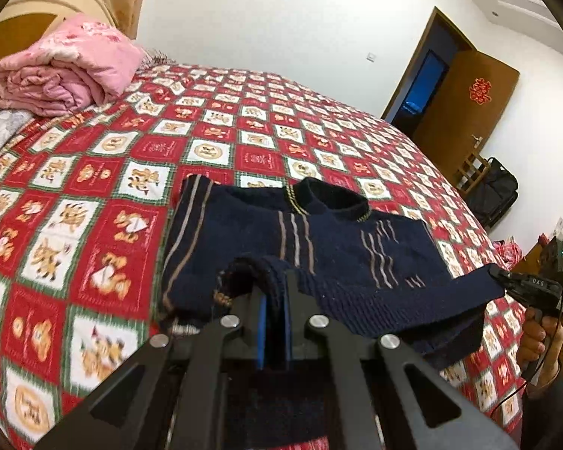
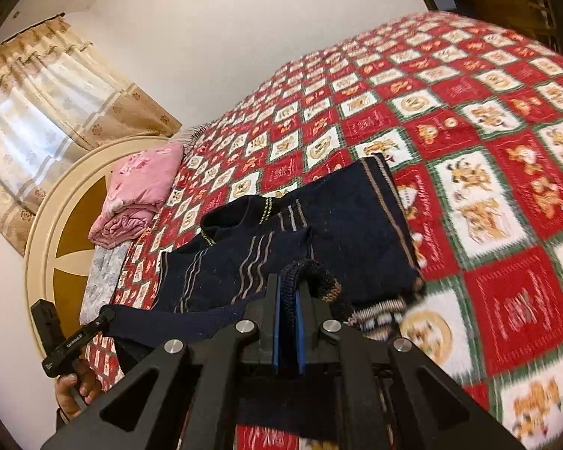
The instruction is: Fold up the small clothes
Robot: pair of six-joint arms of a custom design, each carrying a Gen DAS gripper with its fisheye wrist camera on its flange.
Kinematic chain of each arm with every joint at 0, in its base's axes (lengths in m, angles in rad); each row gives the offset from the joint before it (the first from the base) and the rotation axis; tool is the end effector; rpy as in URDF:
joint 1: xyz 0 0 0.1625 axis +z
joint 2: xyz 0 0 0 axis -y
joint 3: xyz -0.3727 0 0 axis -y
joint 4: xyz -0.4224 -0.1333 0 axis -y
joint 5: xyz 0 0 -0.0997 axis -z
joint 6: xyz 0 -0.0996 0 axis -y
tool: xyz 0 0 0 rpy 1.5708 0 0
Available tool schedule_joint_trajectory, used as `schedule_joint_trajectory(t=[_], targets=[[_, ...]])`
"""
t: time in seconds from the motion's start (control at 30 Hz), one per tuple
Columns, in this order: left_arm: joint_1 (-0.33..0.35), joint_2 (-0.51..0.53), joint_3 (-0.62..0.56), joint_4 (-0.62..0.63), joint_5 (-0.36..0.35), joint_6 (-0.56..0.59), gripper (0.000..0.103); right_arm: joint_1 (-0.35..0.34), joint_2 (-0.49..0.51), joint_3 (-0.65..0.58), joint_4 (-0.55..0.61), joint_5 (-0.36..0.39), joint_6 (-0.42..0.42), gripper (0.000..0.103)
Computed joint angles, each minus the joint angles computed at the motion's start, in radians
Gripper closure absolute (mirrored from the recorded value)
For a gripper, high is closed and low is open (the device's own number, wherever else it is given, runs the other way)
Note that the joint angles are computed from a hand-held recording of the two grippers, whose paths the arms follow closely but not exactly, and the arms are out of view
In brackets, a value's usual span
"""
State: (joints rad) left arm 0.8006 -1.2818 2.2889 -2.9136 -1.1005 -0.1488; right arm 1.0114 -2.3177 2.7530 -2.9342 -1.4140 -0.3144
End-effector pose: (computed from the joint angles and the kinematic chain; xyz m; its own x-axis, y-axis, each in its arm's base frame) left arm -0.1889 -0.4510 0.1117 -0.8330 0.4074 -0.3743 0.5399 0.7463 -0.3892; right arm -0.0162 -0.3064 0.2787 -0.9576 0.2406 0.1585 0.0231 0.6124 -0.7902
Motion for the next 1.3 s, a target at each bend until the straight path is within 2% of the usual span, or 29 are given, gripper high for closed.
schedule_joint_trajectory(t=[0.07,0.17,0.23,0.33,0.4,0.47,0.5,0.57,0.63,0.67,0.7,0.73,0.77,0.8,0.93,1.0,1.07,1.13,1.2,1.3], targets=[[0.037,0.057,-0.056,0.015,-0.018,0.008,0.096,0.016,0.138,-0.059,-0.06,-0.027,0.023,0.097],[0.087,0.137,-0.139,0.049,-0.035,0.006,0.096,0.039,0.294,-0.138,-0.122,-0.068,0.046,0.097],[0.114,0.177,-0.184,0.068,-0.042,0.001,0.096,0.048,0.366,-0.181,-0.145,-0.084,0.057,0.097],[0.157,0.224,-0.25,0.099,-0.087,-0.014,0.096,0.031,0.455,-0.252,-0.129,-0.056,0.076,0.097],[0.176,0.253,-0.279,0.099,-0.097,-0.026,0.095,-0.003,0.508,-0.302,-0.109,-0.018,0.122,0.096],[0.193,0.273,-0.299,0.105,-0.099,-0.061,0.088,-0.03,0.543,-0.327,-0.135,0.004,0.173,0.086],[0.203,0.283,-0.312,0.114,-0.105,-0.078,0.088,-0.032,0.555,-0.33,-0.179,-0.013,0.186,0.078],[0.223,0.299,-0.338,0.139,-0.125,-0.115,0.087,-0.042,0.557,-0.323,-0.244,-0.015,0.19,0.074],[0.235,0.294,-0.339,0.121,-0.156,-0.128,0.085,-0.048,0.531,-0.307,-0.244,-0.005,0.164,0.071],[0.231,0.287,-0.33,0.107,-0.147,-0.131,0.079,-0.04,0.522,-0.298,-0.249,-0.02,0.139,0.067],[0.22,0.28,-0.323,0.099,-0.108,-0.134,0.057,-0.028,0.513,-0.289,-0.255,-0.037,0.106,0.062],[0.205,0.268,-0.315,0.094,-0.053,-0.136,0.033,-0.015,0.506,-0.28,-0.259,-0.057,0.066,0.062],[0.2,0.259,-0.307,0.073,-0.032,-0.128,0.026,-0.008,0.499,-0.275,-0.253,-0.069,0.039,0.062],[0.194,0.242,-0.29,0.039,-0.019,-0.107,0.026,0.004,0.497,-0.273,-0.246,-0.085,0.009,0.062],[0.176,0.217,-0.273,0.046,0.034,-0.004,0.026,0.052,0.541,-0.301,-0.247,-0.152,-0.046,0.062],[0.15,0.229,-0.266,0.047,0.094,0.065,0.026,0.091,0.59,-0.33,-0.242,-0.196,-0.062,0.062],[0.139,0.256,-0.273,0.026,0.109,0.131,0.028,0.13,0.649,-0.354,-0.27,-0.254,-0.077,0.062],[0.132,0.279,-0.283,0.027,0.118,0.174,0.036,0.164,0.712,-0.385,-0.295,-0.319,-0.081,0.062],[0.132,0.303,-0.303,0.035,0.127,0.196,0.042,0.176,0.754,-0.417,-0.27,-0.348,-0.076,0.062],[0.146,0.348,-0.351,0.072,0.119,0.209,0.041,0.193,0.8,-0.439,-0.289,-0.393,-0.087,0.062]])
